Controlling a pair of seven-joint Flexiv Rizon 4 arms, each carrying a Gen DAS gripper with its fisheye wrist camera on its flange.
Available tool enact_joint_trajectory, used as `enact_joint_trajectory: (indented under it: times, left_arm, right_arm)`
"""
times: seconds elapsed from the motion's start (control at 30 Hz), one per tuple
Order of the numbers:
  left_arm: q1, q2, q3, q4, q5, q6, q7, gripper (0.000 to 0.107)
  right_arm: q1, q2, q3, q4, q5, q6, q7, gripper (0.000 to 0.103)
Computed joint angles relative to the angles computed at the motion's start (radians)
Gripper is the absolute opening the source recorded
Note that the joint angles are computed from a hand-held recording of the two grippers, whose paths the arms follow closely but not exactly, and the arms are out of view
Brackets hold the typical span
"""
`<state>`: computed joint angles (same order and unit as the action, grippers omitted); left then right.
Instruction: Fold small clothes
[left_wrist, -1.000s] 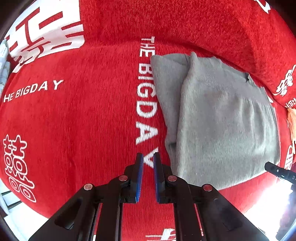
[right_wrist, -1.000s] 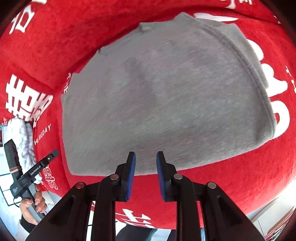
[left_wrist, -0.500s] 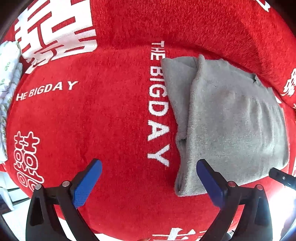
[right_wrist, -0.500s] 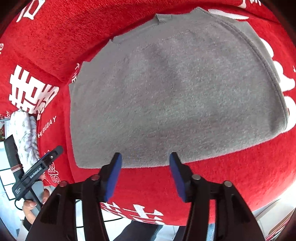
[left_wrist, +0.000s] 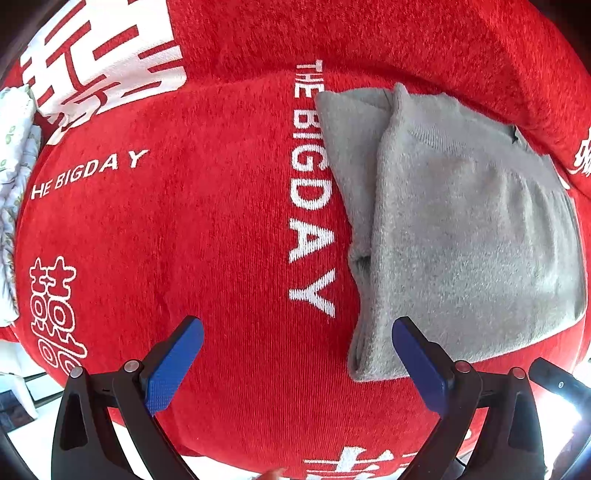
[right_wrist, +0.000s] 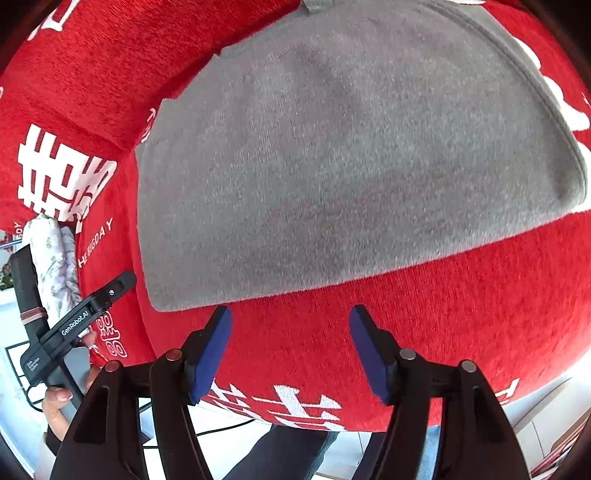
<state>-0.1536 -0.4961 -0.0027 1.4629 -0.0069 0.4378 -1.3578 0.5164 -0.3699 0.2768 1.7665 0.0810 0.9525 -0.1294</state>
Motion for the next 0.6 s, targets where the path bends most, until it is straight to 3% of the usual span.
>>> enact_joint_trajectory:
  times: [0.27, 0.4, 0.6]
  left_arm:
    - [-0.001, 0.034, -0.005, 0.033, -0.005, 0.005, 0.021, 0.102]
    - [0.009, 0.076, -0.016, 0.042, -0.032, 0.012, 0.061, 0.102]
    - [-0.008, 0.08, -0.025, -0.038, 0.006, -0.072, 0.128, 0.102]
  right_arm:
    - [0.01, 0.0, -0.005, -0.023, -0.015, -0.037, 0.005, 0.07]
    - [0.041, 0.02, -0.038, -0.018, -0.093, -0.025, 0.076, 0.07]
    - [0.08, 0.045, -0.068, 0.01, -0.218, 0.015, 0.229, 0.071]
